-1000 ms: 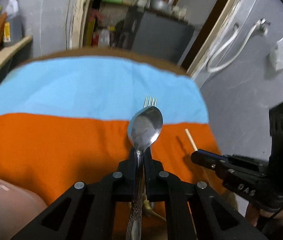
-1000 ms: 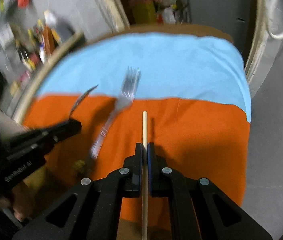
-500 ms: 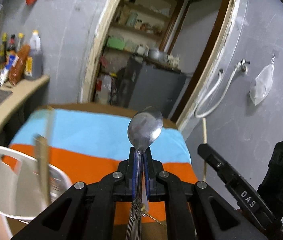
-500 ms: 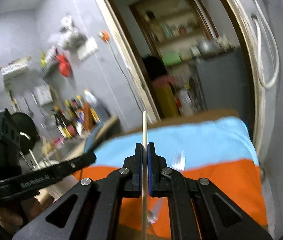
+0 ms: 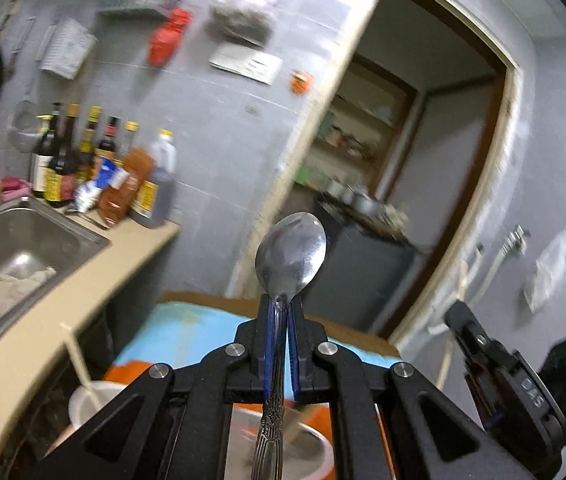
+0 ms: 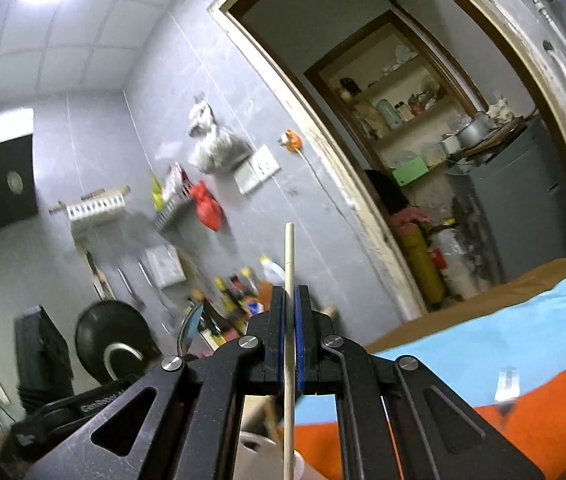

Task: Organize utensils
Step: 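Carry the spoon and chopstick over the caddy and open both grippers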

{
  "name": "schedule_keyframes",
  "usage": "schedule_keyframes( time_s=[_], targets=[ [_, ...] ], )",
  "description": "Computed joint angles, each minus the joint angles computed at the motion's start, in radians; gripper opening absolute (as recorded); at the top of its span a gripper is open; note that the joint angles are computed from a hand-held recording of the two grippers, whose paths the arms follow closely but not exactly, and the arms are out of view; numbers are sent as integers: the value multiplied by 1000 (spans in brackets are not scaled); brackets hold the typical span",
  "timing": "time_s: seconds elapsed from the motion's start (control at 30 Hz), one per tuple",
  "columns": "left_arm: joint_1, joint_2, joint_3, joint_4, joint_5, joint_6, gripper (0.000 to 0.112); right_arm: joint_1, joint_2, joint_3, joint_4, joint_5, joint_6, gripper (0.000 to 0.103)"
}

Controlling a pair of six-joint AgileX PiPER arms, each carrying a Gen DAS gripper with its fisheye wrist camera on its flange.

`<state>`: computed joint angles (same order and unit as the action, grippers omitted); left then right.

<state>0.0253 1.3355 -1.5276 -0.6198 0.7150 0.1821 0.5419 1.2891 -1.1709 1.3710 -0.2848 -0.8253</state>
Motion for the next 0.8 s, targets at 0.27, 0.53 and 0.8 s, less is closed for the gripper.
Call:
schedule_keyframes(
  time_s=[0.27,0.53,0.8],
  targets=[
    [153,83,24,-172,-57,99,7,57,158,-53,-296,-96,340,4],
    [163,94,92,-227,-115,167,7,115,222,-61,-248,-243,250,4],
    [76,5,247,-124,-285,160,7,155,244,-42,-204,-295,146,4]
  ],
)
